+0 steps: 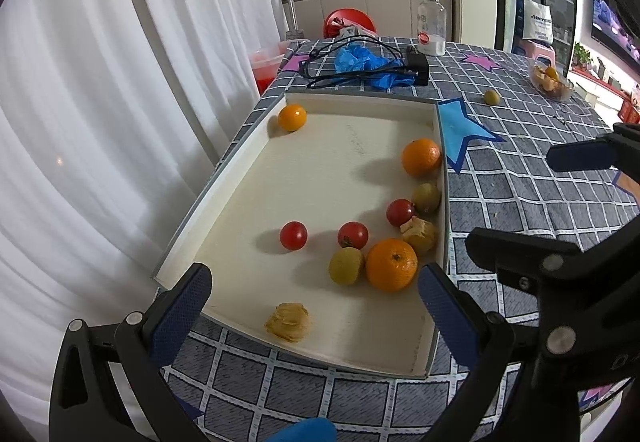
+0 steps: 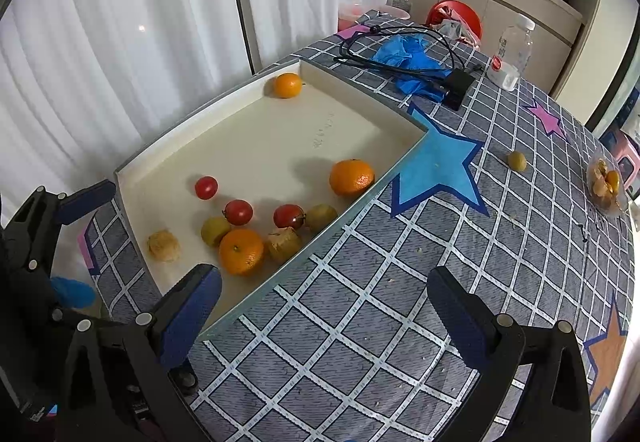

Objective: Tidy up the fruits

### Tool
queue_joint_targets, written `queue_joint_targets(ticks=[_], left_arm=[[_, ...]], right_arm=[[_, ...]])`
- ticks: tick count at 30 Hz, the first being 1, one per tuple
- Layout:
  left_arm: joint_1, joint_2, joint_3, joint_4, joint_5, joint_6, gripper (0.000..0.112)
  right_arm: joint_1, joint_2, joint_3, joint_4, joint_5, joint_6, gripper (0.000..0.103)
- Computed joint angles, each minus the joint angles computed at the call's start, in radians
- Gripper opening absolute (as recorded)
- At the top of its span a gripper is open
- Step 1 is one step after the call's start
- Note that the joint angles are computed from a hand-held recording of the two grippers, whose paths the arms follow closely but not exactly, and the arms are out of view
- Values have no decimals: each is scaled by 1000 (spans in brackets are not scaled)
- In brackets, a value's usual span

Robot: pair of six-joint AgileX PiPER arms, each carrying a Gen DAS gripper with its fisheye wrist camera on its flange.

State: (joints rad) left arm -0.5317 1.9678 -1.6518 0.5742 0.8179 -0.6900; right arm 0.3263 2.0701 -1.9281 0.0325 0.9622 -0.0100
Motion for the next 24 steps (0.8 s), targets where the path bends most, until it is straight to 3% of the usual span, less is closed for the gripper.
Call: queue_joint_targets(ticks=[24], left_arm=[[2, 34, -23, -18, 9, 13, 103]], right_arm=[[-8, 20, -6, 15, 2, -11, 103]])
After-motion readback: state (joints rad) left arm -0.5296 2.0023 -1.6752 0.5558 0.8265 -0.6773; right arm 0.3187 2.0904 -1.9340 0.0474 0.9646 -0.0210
